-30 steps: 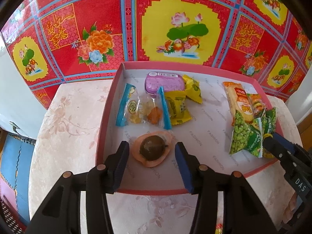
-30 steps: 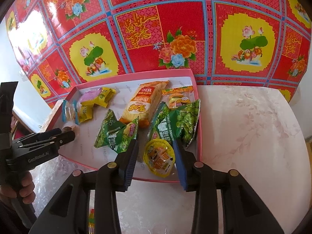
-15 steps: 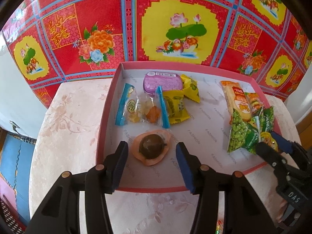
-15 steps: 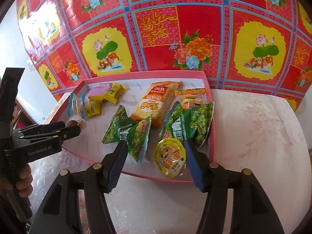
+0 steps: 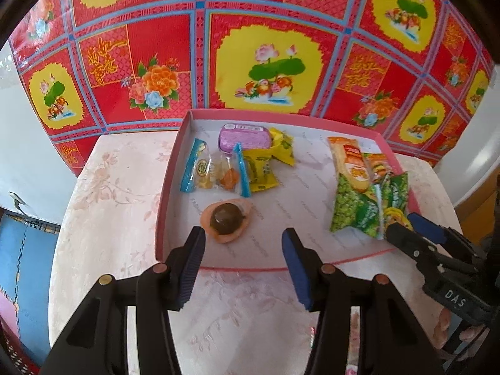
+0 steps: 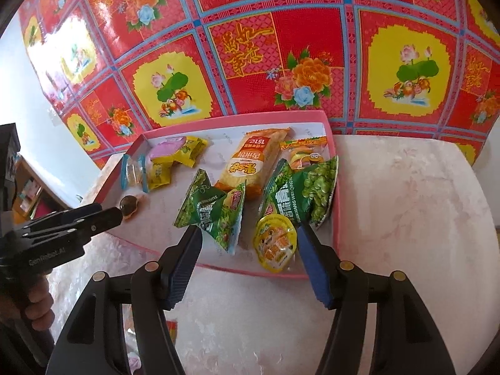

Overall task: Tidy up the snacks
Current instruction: 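Withdraw both tools and move toward the candy pack and pink juice pouch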

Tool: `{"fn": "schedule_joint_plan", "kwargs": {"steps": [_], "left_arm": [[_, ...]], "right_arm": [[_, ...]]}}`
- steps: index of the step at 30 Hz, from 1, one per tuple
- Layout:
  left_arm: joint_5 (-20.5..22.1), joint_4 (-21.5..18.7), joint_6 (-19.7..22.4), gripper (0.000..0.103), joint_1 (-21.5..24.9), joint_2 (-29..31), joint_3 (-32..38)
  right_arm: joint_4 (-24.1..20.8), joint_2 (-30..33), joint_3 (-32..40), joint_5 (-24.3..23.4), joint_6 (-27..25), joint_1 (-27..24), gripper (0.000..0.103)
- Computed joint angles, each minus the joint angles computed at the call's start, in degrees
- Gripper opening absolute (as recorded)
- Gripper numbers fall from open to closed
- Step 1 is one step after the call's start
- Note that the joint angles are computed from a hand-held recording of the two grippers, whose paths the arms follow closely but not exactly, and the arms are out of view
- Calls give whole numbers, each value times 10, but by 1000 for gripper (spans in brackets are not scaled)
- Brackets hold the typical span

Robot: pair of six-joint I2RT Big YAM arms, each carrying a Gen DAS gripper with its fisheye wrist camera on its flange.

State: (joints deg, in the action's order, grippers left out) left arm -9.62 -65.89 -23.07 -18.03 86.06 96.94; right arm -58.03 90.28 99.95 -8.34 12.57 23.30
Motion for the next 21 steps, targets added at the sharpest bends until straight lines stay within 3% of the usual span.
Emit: {"fn": "schedule_joint_plan", "kwargs": {"steps": [21], "left_arm": [[-6,-10,-27,54,-26,-82,-74]], "right_arm": [[1,-106,-84,16,33,23,65]]}}
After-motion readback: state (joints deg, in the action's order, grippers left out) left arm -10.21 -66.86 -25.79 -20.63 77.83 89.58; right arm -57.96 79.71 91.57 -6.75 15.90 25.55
